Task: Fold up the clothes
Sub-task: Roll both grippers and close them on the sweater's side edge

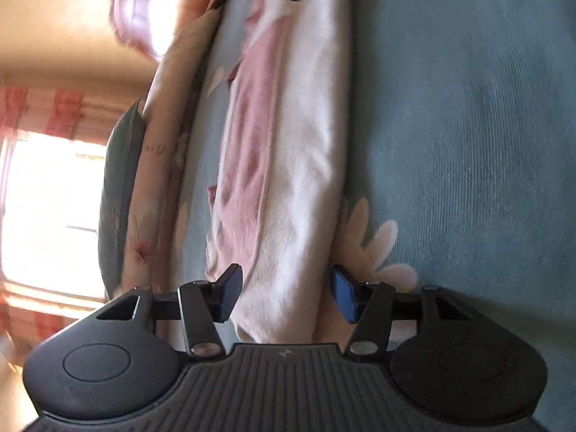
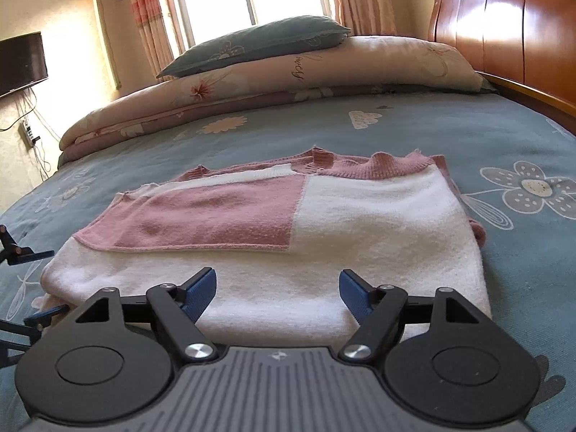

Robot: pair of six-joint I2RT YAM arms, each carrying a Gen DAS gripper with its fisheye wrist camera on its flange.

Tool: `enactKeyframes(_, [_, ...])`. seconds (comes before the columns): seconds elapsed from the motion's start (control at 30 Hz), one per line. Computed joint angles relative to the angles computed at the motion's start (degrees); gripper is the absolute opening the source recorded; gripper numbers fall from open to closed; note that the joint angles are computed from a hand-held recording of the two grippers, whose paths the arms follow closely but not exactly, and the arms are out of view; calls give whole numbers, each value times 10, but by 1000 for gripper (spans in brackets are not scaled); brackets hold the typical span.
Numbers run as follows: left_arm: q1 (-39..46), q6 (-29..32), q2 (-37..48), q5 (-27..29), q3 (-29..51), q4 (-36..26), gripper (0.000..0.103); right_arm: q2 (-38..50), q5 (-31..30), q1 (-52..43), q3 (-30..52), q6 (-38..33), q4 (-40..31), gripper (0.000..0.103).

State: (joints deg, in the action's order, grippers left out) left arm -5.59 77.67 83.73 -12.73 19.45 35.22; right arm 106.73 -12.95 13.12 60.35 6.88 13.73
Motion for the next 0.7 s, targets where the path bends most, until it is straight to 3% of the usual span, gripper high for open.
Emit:
enactKeyframes(0.37, [-53, 30, 141, -61, 81, 85, 55, -1, -6, -8, 2, 11, -4, 80])
enactKeyframes(0.5, [-36, 27, 125, -62, 71, 79, 59, -1, -7, -7, 4, 11, -6, 80])
enactKeyframes(0.6, [-12, 67, 122, -67, 44, 114, 61, -3, -8, -9, 3, 12, -5, 80])
enactKeyframes(0.7, [-8, 70, 131, -68, 42, 125, 61, -4, -11, -10, 3, 15, -4, 82])
